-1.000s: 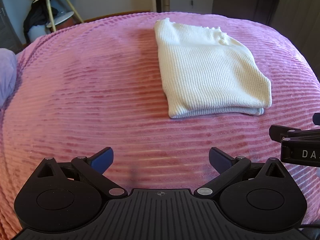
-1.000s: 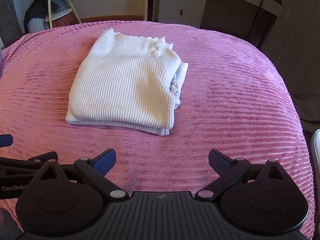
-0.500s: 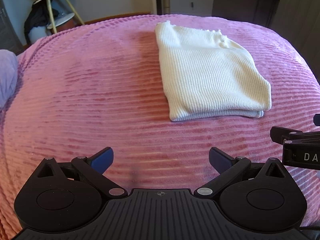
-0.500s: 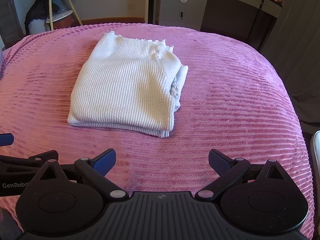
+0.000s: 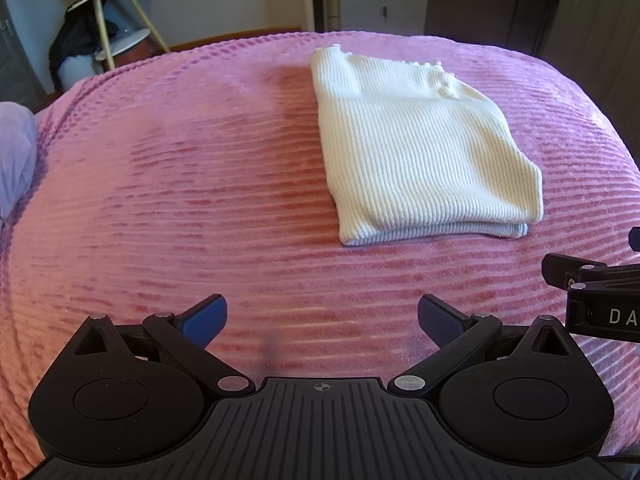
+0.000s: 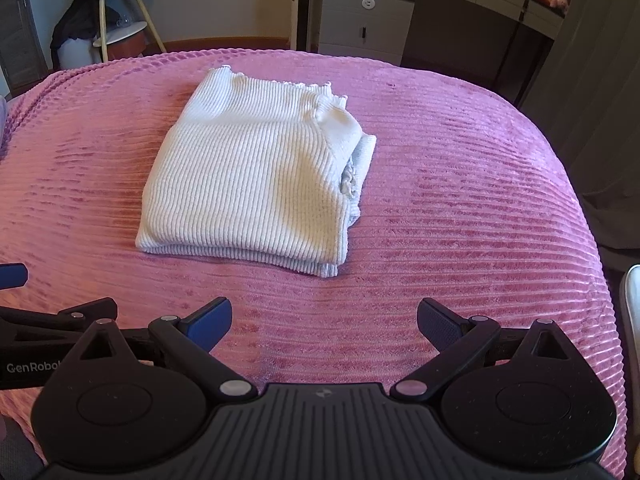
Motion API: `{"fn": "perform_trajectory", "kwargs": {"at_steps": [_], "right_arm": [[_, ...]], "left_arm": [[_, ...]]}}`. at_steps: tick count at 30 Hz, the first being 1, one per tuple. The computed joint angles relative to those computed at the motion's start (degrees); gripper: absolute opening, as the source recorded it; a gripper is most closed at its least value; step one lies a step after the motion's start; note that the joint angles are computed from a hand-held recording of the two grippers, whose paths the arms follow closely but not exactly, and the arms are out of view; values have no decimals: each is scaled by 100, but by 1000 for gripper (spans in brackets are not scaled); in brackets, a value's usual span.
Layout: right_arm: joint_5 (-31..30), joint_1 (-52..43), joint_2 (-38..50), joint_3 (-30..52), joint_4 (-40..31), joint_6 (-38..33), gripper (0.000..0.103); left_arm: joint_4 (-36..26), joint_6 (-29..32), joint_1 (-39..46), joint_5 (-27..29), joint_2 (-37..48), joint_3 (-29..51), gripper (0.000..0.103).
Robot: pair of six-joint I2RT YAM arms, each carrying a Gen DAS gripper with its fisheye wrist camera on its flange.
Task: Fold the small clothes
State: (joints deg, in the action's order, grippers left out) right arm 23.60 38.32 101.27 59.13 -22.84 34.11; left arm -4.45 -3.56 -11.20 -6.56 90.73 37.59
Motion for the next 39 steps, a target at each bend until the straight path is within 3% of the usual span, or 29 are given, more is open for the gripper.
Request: {"fn": "perform_trajectory", "kwargs": {"at_steps": [39], "right_arm": [[2, -14, 8, 38, 59, -127, 99]], "left_arm": [[73, 63, 37, 76, -25, 11, 103]]}}
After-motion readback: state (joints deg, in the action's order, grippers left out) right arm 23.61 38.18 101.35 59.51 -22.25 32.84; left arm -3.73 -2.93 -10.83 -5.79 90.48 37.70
